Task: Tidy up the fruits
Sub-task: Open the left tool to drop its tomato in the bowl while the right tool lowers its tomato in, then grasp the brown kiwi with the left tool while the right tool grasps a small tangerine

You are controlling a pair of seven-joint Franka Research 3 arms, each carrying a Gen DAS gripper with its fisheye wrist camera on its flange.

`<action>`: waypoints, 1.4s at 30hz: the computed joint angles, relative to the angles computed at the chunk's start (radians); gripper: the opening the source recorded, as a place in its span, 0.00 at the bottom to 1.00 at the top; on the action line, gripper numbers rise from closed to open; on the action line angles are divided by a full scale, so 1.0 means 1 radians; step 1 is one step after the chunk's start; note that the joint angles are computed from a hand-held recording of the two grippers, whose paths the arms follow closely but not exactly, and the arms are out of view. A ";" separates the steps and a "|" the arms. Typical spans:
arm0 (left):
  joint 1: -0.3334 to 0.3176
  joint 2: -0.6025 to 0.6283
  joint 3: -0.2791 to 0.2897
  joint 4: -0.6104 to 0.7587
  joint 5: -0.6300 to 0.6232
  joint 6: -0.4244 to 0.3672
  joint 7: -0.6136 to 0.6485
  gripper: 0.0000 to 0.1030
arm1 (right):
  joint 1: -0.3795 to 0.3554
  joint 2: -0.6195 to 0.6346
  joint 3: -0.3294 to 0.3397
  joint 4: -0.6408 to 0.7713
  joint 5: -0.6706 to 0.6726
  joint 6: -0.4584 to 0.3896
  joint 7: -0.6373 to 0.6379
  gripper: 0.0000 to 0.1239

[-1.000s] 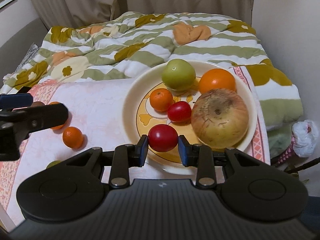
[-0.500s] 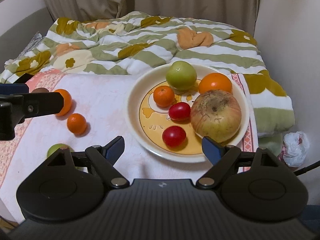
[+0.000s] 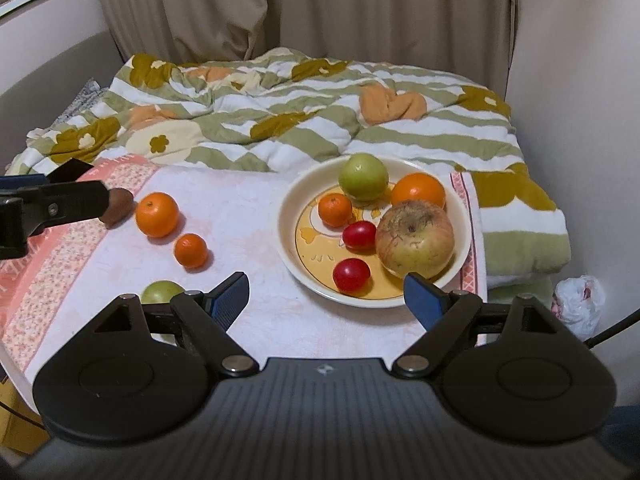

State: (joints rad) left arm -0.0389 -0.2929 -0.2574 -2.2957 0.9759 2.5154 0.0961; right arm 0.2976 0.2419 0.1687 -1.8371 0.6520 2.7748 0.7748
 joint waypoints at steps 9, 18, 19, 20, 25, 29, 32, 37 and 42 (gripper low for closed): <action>0.014 -0.171 -0.001 -0.117 -0.037 -0.086 0.010 0.97 | 0.020 -0.060 -0.007 -0.022 0.004 -0.007 0.047 0.81; 0.096 -0.348 0.086 -0.270 -0.034 0.013 0.127 0.99 | 0.109 -0.095 -0.020 -0.063 -0.128 0.087 0.282 0.81; 0.106 -0.361 0.102 -0.283 -0.042 0.035 0.160 0.99 | 0.122 -0.097 -0.022 -0.070 -0.159 0.103 0.328 0.81; 0.116 -0.373 0.120 -0.297 -0.050 0.059 0.194 0.99 | 0.141 -0.097 -0.030 -0.079 -0.208 0.131 0.391 0.81; 0.159 -0.383 0.202 -0.345 -0.103 0.169 0.368 0.99 | 0.229 -0.078 -0.087 -0.082 -0.488 0.157 0.746 0.81; 0.175 -0.347 0.282 -0.361 -0.158 0.274 0.537 0.99 | 0.316 -0.050 -0.160 -0.062 -0.756 0.153 1.050 0.81; 0.158 -0.301 0.349 -0.361 -0.224 0.327 0.679 0.99 | 0.361 -0.023 -0.192 -0.031 -0.907 0.121 1.231 0.81; 0.083 -0.197 0.473 -0.333 -0.359 0.386 0.935 0.99 | 0.382 0.047 -0.188 0.058 -1.043 0.021 1.372 0.81; -0.047 -0.086 0.603 -0.284 -0.560 0.398 1.211 0.99 | 0.365 0.133 -0.151 0.153 -1.010 -0.062 1.333 0.81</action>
